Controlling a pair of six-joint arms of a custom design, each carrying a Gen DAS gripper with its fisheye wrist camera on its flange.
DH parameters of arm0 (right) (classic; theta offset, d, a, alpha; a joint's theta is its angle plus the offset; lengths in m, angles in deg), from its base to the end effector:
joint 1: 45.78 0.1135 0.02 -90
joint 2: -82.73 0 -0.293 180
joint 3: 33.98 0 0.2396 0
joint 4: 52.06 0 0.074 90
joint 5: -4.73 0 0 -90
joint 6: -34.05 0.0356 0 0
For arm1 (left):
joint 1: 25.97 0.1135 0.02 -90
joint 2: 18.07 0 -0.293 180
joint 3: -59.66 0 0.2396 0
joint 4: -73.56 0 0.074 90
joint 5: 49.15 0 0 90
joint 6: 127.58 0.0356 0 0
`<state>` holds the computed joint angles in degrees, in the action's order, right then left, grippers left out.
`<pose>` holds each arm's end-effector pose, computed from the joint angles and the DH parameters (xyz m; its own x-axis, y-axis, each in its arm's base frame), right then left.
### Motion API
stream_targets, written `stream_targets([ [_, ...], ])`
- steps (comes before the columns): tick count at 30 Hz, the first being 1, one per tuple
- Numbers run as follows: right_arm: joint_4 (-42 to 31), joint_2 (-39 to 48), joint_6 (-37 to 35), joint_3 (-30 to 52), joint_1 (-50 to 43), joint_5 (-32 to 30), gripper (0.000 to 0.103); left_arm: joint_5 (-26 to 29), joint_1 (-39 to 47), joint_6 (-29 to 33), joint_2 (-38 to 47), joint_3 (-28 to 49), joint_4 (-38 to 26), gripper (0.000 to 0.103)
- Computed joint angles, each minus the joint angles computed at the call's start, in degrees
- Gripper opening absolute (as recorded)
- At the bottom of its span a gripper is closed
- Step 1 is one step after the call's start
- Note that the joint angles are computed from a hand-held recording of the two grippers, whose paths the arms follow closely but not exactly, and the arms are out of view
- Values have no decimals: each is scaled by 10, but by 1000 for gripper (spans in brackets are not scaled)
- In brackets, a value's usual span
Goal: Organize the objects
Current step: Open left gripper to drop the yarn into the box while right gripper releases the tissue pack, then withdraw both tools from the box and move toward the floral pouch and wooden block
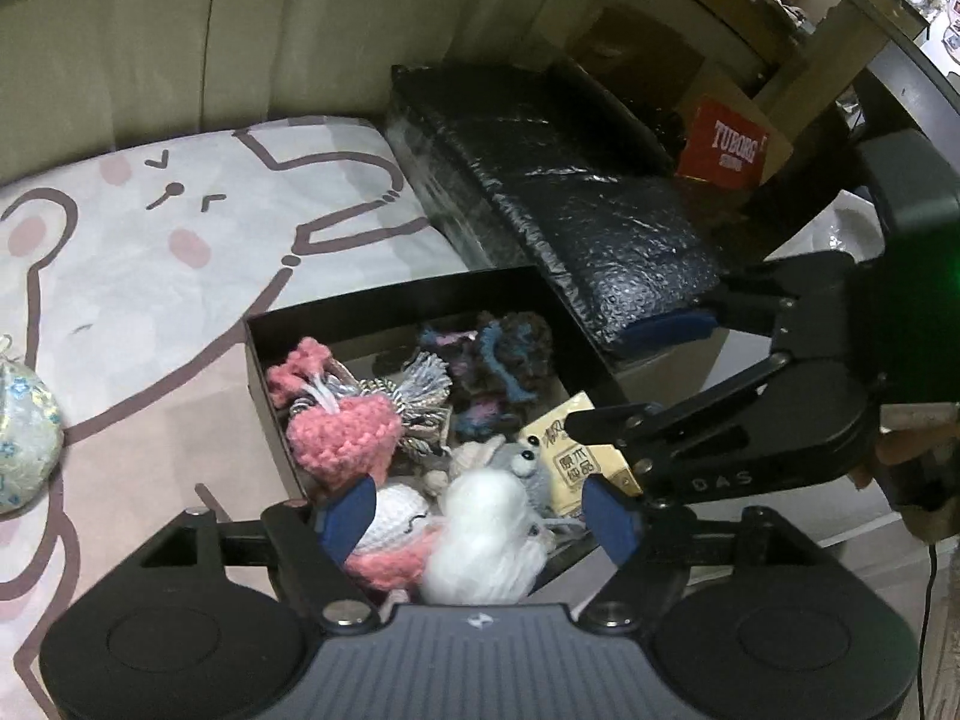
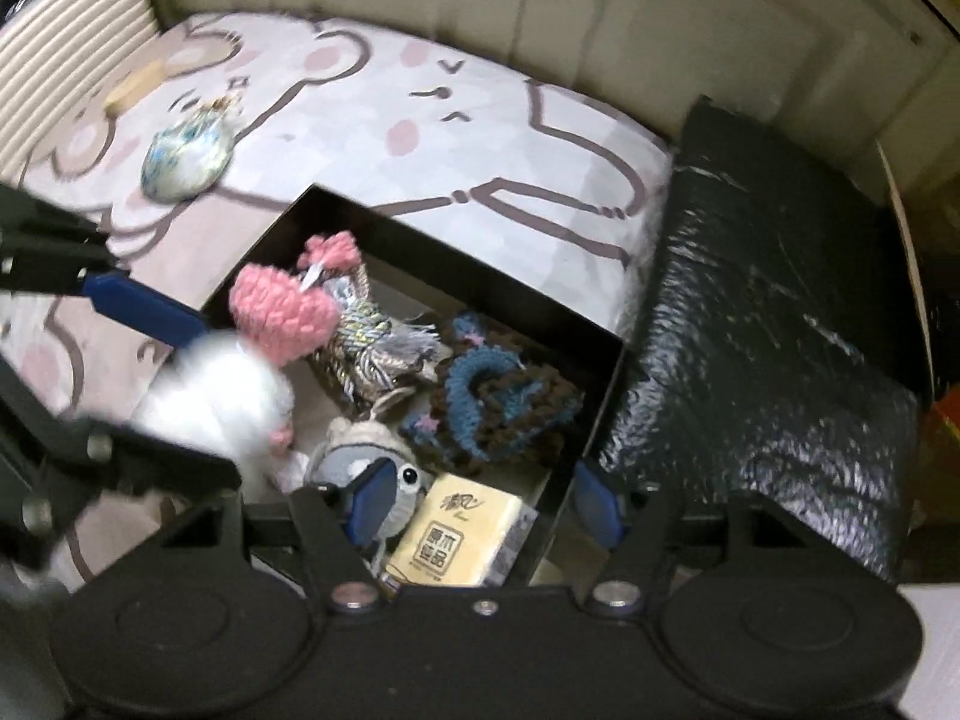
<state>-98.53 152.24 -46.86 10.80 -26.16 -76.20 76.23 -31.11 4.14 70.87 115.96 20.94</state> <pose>0.1622 0.0519 0.1844 -0.9253 -0.1642 -0.3418 -0.1393 0.9855 -0.0964 0.2221 -0.0407 0.1745 -0.6605 0.6042 -0.4457 0.7506 0.5435 -0.3757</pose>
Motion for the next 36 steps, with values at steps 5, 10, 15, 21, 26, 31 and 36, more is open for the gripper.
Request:
stream_targets([
  [5, -9, -19, 28, -5, -4, -7, 69, 0, 10, -1, -4, 6, -6, 76],
  [10, -20, -30, 57, -11, 11, 1, 71, -7, 16, 3, -12, 9, -15, 76],
  [15, -28, -56, 100, -17, 20, -2, 74, -8, 30, 12, -23, 18, -36, 76],
  [21, -58, -106, 174, -13, 38, 15, 79, -6, 54, 15, -36, 33, -56, 76],
  [26, -90, -144, 240, -3, 75, 45, 82, -6, 76, 28, -54, 40, -69, 76],
  [31, -124, -170, 310, 13, 135, 89, 89, -6, 98, 43, -65, 50, -87, 76],
  [36, -153, -181, 385, 24, 200, 134, 92, -4, 124, 56, -73, 59, -99, 77],
])
